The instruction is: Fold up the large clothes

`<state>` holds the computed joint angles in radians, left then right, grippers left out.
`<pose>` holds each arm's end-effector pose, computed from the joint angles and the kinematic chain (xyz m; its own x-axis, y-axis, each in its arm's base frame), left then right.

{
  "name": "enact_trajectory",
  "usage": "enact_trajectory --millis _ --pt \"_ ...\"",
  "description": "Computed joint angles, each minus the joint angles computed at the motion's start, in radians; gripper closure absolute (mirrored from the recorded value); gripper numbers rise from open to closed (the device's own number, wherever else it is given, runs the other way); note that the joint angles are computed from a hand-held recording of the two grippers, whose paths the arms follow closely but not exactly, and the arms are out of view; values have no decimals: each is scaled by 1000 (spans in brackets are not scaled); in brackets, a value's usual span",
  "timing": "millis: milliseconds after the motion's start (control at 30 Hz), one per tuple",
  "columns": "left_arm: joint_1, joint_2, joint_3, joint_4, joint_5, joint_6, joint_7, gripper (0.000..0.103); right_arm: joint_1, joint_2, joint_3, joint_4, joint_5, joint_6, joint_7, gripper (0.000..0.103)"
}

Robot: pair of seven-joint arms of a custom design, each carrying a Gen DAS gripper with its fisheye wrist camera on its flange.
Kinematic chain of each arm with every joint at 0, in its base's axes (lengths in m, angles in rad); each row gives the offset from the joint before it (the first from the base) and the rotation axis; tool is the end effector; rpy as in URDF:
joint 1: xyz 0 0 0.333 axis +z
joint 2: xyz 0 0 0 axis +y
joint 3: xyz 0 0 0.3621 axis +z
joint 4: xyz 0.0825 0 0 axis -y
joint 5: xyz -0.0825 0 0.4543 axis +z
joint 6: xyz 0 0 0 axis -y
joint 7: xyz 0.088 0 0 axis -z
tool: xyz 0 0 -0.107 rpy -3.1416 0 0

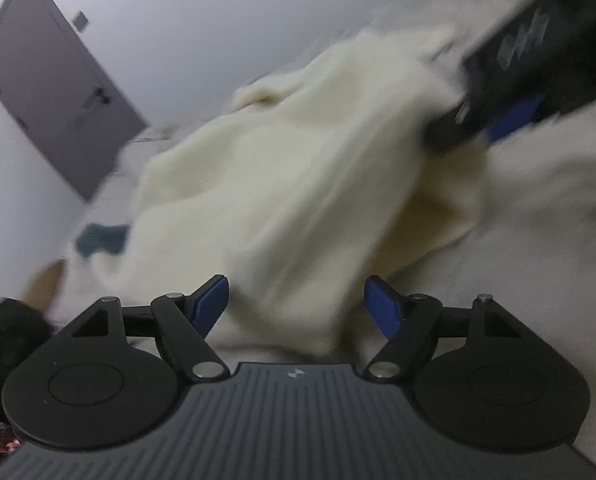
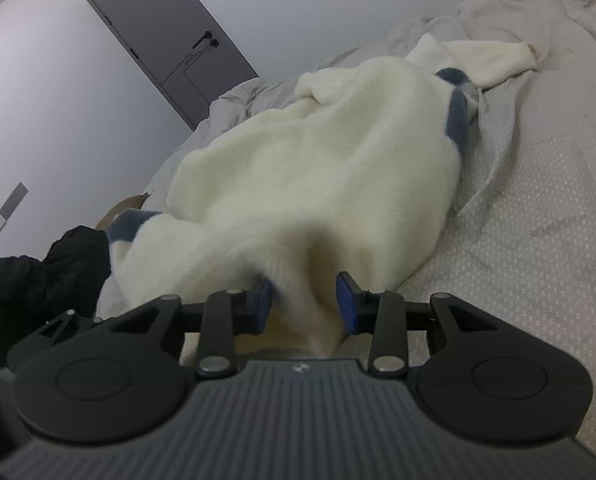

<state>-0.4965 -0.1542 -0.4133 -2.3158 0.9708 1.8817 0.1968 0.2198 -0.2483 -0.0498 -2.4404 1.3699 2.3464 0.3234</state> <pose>0.3678 -0.3767 0.4159 0.2216 -0.8090 -0.5445 -0.7576 0.2087 -0.6185 0.5088 0.1017 0.4243 0.5603 -0.6207 -0.5484 -0.7466 -0.0919 -0.6589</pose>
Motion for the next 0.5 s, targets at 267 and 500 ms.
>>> enact_trajectory --millis 267,500 --pt "-4 -72 -40 -29 97 -212 -233 22 7 -12 3 -12 61 7 -98 64" --pt "10 -183 -25 -91 91 -156 -376 21 50 -114 24 -91 172 79 -381 47"
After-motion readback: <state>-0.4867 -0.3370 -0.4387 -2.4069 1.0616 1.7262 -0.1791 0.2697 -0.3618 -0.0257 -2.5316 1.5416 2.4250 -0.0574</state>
